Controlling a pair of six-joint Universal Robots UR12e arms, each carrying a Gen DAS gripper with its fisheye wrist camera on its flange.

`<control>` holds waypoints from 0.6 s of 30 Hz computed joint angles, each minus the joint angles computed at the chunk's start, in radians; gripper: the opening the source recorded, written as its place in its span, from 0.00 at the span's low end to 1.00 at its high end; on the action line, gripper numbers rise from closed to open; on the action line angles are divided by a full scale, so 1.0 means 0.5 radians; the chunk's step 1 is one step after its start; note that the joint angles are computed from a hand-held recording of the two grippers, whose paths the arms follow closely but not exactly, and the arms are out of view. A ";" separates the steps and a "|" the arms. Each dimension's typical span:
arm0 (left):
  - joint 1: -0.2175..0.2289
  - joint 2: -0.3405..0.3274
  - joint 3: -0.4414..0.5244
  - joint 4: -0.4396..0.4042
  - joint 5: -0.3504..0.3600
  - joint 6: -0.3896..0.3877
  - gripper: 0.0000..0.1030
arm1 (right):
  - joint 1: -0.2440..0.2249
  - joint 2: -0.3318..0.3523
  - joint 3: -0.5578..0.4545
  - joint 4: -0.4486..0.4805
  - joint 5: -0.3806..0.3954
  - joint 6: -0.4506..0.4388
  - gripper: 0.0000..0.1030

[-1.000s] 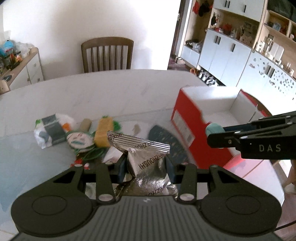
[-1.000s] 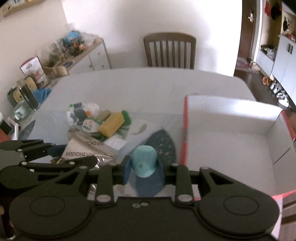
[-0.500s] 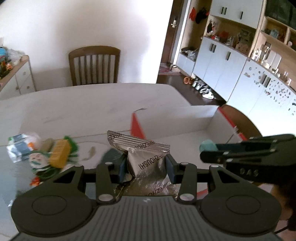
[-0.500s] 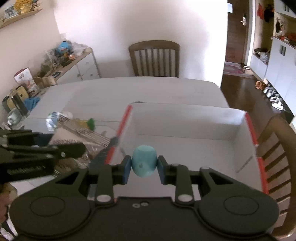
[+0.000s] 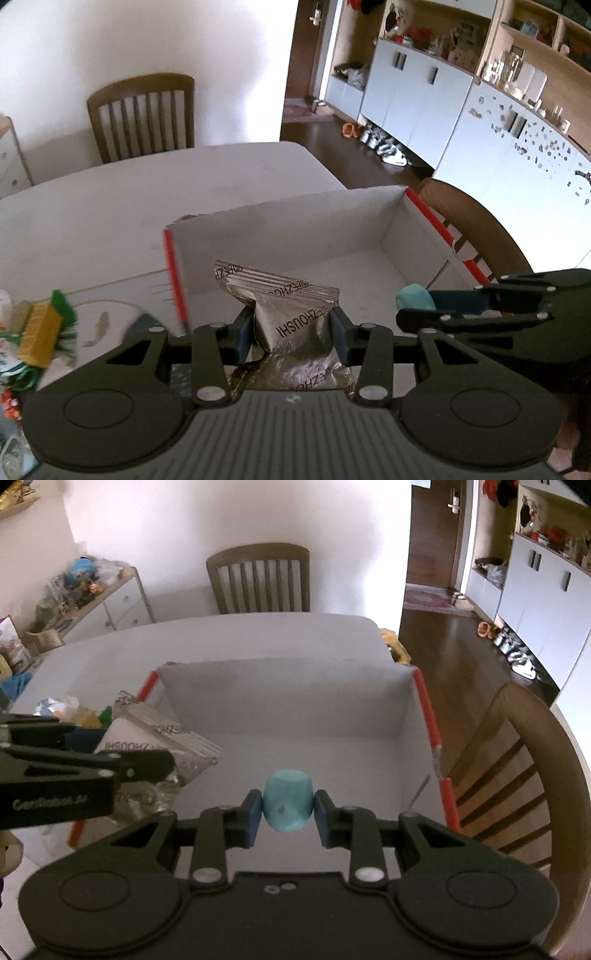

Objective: Organize objects
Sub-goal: 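Carry both items into the red shoebox and open both tools to release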

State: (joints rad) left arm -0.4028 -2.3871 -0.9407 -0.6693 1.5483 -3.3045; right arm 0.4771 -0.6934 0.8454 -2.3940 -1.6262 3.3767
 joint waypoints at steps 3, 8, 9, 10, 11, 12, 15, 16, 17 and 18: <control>0.001 -0.075 0.117 -0.079 -0.064 -0.012 0.41 | -0.011 0.006 0.010 0.028 -0.017 -0.014 0.28; -0.002 -0.206 0.335 -0.278 -0.114 -0.008 0.41 | -0.038 0.045 -0.027 0.138 0.034 -0.064 0.28; -0.002 -0.234 0.381 -0.327 -0.117 -0.001 0.42 | -0.038 0.056 -0.042 0.158 0.031 -0.079 0.28; -0.002 -0.260 0.422 -0.367 -0.116 0.012 0.41 | -0.040 0.072 -0.066 0.193 0.038 -0.093 0.28; -0.005 -0.275 0.441 -0.384 -0.105 0.018 0.41 | -0.043 0.081 -0.081 0.219 0.045 -0.103 0.28; -0.006 -0.303 0.489 -0.434 -0.097 0.027 0.41 | -0.042 0.094 -0.099 0.239 0.041 -0.114 0.28; -0.006 -0.358 0.582 -0.548 -0.113 0.027 0.42 | -0.040 0.130 -0.156 0.309 0.029 -0.176 0.28; -0.008 -0.373 0.607 -0.580 -0.110 0.026 0.42 | -0.039 0.137 -0.167 0.321 0.021 -0.177 0.28; -0.011 -0.389 0.634 -0.617 -0.107 0.030 0.42 | -0.040 0.144 -0.176 0.335 0.028 -0.181 0.28; -0.010 -0.404 0.661 -0.648 -0.115 0.034 0.42 | -0.040 0.149 -0.185 0.348 0.029 -0.181 0.28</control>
